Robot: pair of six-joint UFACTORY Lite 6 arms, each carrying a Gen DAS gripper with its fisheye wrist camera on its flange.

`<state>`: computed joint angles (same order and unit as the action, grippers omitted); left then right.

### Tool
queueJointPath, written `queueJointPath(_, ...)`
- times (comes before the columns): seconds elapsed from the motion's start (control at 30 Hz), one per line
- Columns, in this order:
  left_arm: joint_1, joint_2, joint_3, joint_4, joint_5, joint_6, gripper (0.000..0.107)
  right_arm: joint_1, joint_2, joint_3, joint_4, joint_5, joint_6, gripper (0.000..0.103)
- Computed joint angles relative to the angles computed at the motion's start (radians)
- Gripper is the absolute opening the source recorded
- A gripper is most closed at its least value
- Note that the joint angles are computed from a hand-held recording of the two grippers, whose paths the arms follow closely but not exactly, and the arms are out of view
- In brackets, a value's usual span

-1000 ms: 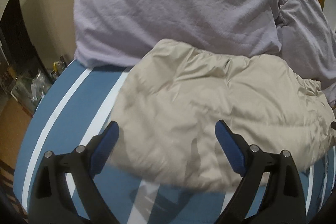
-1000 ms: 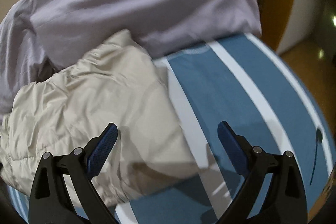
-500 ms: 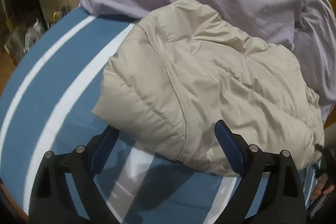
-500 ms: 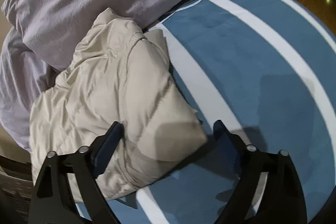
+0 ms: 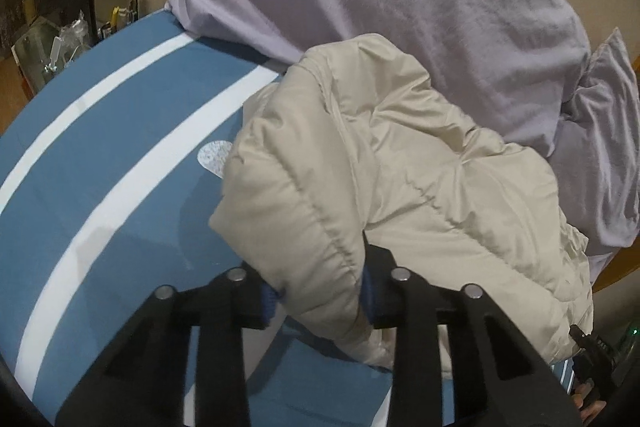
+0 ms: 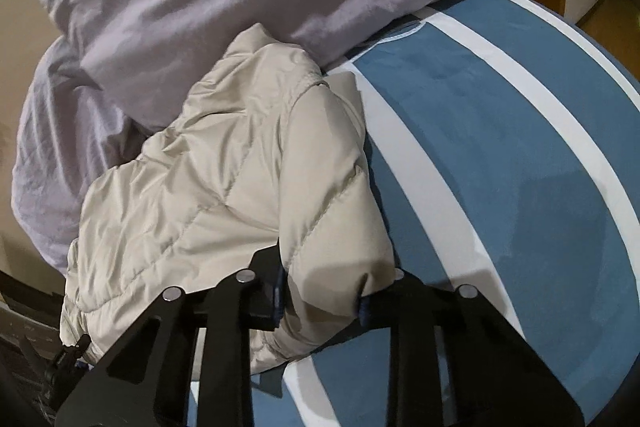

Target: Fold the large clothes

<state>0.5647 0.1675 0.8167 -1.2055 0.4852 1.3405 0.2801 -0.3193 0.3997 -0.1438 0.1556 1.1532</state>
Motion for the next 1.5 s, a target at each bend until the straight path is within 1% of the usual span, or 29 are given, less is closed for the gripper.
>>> queueJointPath(0.1, 0.069, -0.043, -0.019, 0.037, 0.051, 0.009, 0.029, 0.047, -0.084, -0.020, -0.001, 0.051, 0.031, 0.025)
queueJointPath(0.2, 0.151, -0.071, -0.031, 0.090, 0.098, 0.022, 0.029, 0.153, -0.172, -0.036, -0.115, 0.124, 0.192, 0.025)
queueJointPath(0.27, 0.245, -0.090, -0.046, 0.129, 0.150, 0.063, 0.029, 0.234, -0.231, -0.053, -0.171, 0.177, 0.293, 0.025)
queueJointPath(0.37, 0.373, -0.112, -0.061, 0.183, 0.221, 0.116, 0.029, 0.415, -0.329, -0.091, -0.307, 0.261, 0.556, 0.025)
queueJointPath(0.4, 0.420, -0.115, -0.062, 0.202, 0.247, 0.134, 0.029, 0.466, -0.344, -0.094, -0.344, 0.286, 0.629, 0.025)
queueJointPath(0.47, 0.509, -0.115, -0.058, 0.238, 0.295, 0.173, 0.029, 0.617, -0.379, -0.097, -0.435, 0.364, 0.821, 0.025)
queueJointPath(0.57, 0.633, -0.111, -0.043, 0.294, 0.363, 0.221, 0.029, 0.837, -0.399, -0.087, -0.526, 0.482, 1.053, 0.025)
queueJointPath(0.67, 0.739, -0.092, -0.019, 0.342, 0.418, 0.266, 0.030, 1.049, -0.400, -0.067, -0.567, 0.597, 1.236, 0.025)
queueJointPath(0.73, 0.774, -0.081, -0.017, 0.355, 0.426, 0.293, 0.031, 1.129, -0.387, -0.054, -0.570, 0.639, 1.290, 0.025)
queueJointPath(0.8, 0.789, -0.071, -0.023, 0.357, 0.417, 0.308, 0.034, 1.151, -0.384, -0.038, -0.549, 0.665, 1.267, 0.031)
queueJointPath(0.83, 0.792, -0.074, -0.031, 0.353, 0.407, 0.301, 0.035, 1.140, -0.380, -0.022, -0.517, 0.677, 1.219, 0.032)
queueJointPath(0.87, 0.794, -0.075, -0.035, 0.350, 0.401, 0.295, 0.038, 1.128, -0.377, -0.008, -0.491, 0.688, 1.180, 0.038)
queueJointPath(0.9, 0.798, -0.079, -0.040, 0.345, 0.393, 0.286, 0.041, 1.117, -0.372, 0.011, -0.461, 0.709, 1.136, 0.045)
queueJointPath(0.93, 0.801, -0.083, -0.045, 0.341, 0.390, 0.282, 0.044, 1.116, -0.362, 0.030, -0.442, 0.740, 1.109, 0.049)
queueJointPath(1.0, 0.804, -0.092, -0.055, 0.337, 0.383, 0.272, 0.060, 1.131, -0.323, 0.093, -0.425, 0.866, 1.066, 0.061)
queueJointPath(1.03, 0.805, -0.097, -0.061, 0.333, 0.380, 0.272, 0.064, 1.138, -0.320, 0.113, -0.432, 0.918, 1.054, 0.062)
queueJointPath(1.07, 0.803, -0.107, -0.070, 0.327, 0.371, 0.275, 0.073, 1.132, -0.325, 0.129, -0.440, 0.949, 1.035, 0.062)
queueJointPath(1.1, 0.797, -0.113, -0.076, 0.323, 0.364, 0.274, 0.079, 1.112, -0.327, 0.136, -0.442, 0.951, 1.006, 0.063)
queueJointPath(1.2, 0.773, -0.112, -0.079, 0.318, 0.351, 0.259, 0.086, 1.027, -0.286, 0.187, -0.459, 0.915, 0.892, 0.063)
queueJointPath(1.27, 0.751, -0.106, -0.083, 0.314, 0.328, 0.237, 0.088, 0.995, -0.230, 0.228, -0.478, 0.873, 0.850, 0.065)
queueJointPath(1.37, 0.723, -0.079, -0.079, 0.313, 0.299, 0.192, 0.090, 0.957, -0.072, 0.324, -0.501, 0.756, 0.782, 0.066)
queueJointPath(1.5, 0.702, -0.045, -0.068, 0.299, 0.287, 0.156, 0.091, 0.961, 0.114, 0.443, -0.515, 0.656, 0.738, 0.066)
